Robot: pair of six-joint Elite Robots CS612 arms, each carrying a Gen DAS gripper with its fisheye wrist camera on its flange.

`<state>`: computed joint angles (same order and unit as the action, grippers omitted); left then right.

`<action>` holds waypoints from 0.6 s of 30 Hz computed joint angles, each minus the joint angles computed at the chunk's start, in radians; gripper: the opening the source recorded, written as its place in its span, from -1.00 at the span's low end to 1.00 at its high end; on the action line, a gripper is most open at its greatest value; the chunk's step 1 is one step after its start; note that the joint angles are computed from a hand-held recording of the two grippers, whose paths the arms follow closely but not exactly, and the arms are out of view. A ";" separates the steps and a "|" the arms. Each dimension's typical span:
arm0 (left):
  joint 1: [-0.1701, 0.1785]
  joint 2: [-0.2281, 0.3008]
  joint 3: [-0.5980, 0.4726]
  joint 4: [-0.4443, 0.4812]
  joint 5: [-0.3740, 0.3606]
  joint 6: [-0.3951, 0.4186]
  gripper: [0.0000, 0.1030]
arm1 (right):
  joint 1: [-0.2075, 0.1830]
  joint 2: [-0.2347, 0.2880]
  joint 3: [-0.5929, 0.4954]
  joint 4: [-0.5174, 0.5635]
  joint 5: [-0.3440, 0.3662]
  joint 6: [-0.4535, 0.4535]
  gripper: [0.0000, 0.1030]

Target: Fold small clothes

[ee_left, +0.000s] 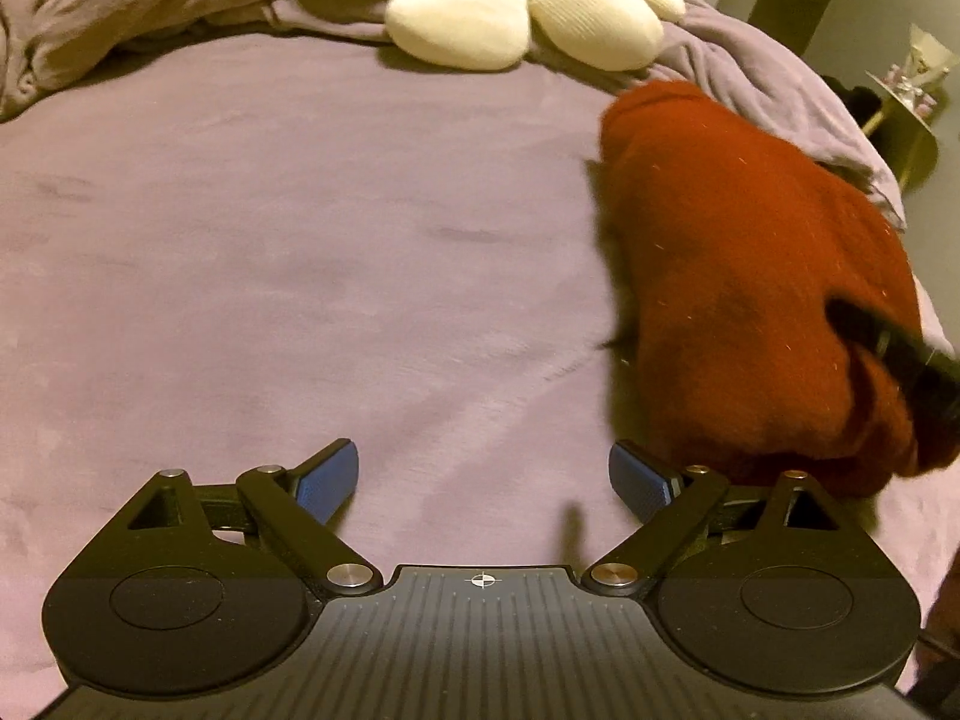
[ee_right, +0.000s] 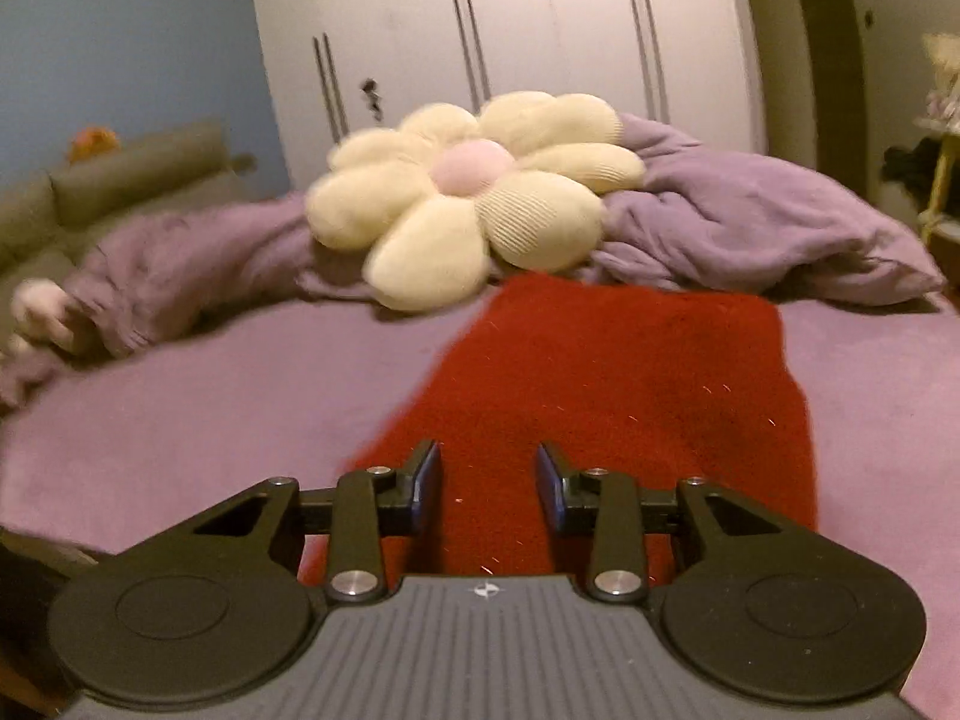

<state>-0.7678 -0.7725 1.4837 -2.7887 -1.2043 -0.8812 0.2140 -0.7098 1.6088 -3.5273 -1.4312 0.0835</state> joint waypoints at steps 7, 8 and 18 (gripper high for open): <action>0.011 -0.009 0.012 -0.023 -0.001 -0.043 0.84 | -0.023 0.016 0.046 -0.067 0.015 -0.087 -0.62; 0.013 -0.009 0.012 -0.033 -0.004 -0.039 0.85 | -0.031 0.003 0.049 -0.054 0.042 -0.041 -0.62; 0.025 0.047 -0.147 0.039 0.079 -0.073 0.88 | -0.048 0.026 -0.130 0.079 -0.020 0.262 -0.41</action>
